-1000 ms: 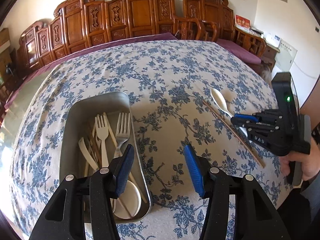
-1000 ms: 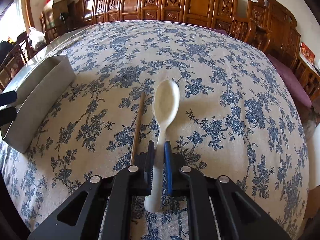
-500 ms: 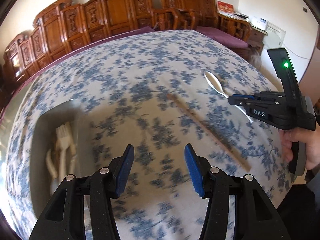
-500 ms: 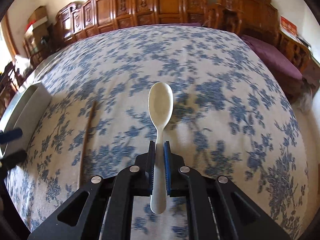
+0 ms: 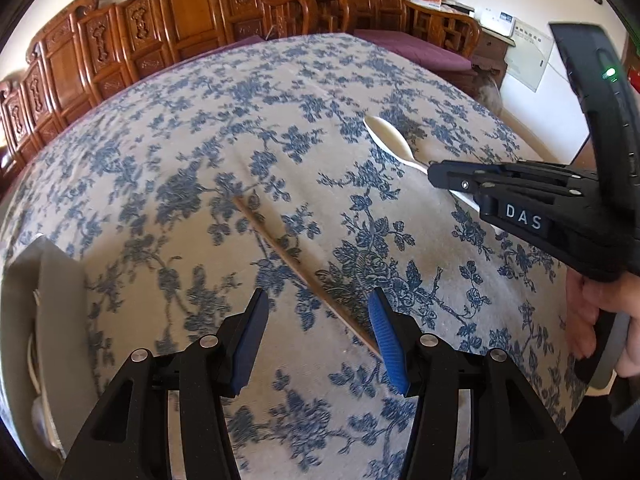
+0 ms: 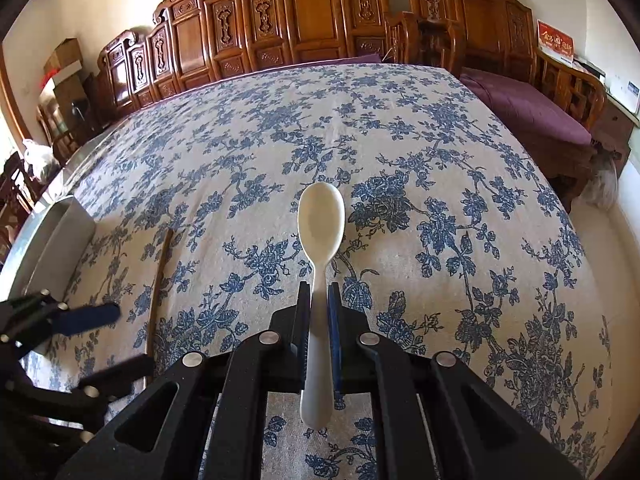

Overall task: Organize utensils
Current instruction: 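Grasp a white plastic spoon on the cloth with the right gripper, then grasp a wooden chopstick with the left gripper while the right holds the spoon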

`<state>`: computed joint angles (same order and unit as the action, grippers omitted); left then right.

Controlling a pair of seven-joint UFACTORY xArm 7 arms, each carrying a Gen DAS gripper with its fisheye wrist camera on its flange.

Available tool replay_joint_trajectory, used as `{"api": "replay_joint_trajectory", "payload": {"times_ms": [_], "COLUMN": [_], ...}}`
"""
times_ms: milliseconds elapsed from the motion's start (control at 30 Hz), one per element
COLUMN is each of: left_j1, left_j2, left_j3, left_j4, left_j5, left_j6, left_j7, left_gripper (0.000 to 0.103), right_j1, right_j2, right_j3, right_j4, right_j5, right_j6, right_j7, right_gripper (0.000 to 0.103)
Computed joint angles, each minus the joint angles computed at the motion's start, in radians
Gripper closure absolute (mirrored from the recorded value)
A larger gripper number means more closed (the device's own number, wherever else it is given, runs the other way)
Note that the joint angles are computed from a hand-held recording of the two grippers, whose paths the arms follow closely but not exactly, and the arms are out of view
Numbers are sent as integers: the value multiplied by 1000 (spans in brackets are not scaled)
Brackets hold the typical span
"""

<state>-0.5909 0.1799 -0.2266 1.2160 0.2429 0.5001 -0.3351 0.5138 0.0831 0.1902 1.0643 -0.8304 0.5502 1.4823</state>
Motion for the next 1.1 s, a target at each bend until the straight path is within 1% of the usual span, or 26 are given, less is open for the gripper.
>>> {"api": "replay_joint_trajectory", "payload": {"times_ms": [67,133,200,267,300,333,433,633,733,833,1100], "left_j1": [0,-6,-2,9,16,21,36,70,88,103,140], "left_j2": [6,1,-14,-27,-38,-45,-72,-141,-178,-214,-316], "left_j3": [-4,2,4,1,1,0,0,-3,-5,-7,-4], "left_j4": [2,-7,-27,-42,-53,-61,-90,-161,-193,-223,-283], "left_j5": [-17,0,9,-7,-16,-22,-29,-46,-72,-94,-135], "left_j6": [9,12,4,6,9,10,17,7,1,-9,-9], "left_j7": [1,-18,-19,-6,-1,3,11,34,52,69,112], "left_gripper": [54,69,77,85,91,94,98,99,99,99,99], "right_j1": [1,4,8,11,13,16,28,65,90,106,167], "right_j2": [4,7,9,12,15,18,36,83,112,136,211], "right_j3": [0,0,1,1,2,2,4,-3,-8,-16,-40], "right_j4": [4,9,14,19,23,28,56,128,171,199,294], "right_j5": [1,3,4,4,4,4,12,10,15,30,73], "right_j6": [0,3,9,13,15,18,36,56,74,54,70], "right_j7": [-3,-5,-6,-10,-11,-15,-38,-76,-108,-127,-195], "right_gripper": [93,93,93,93,93,93,93,93,93,93,93]}}
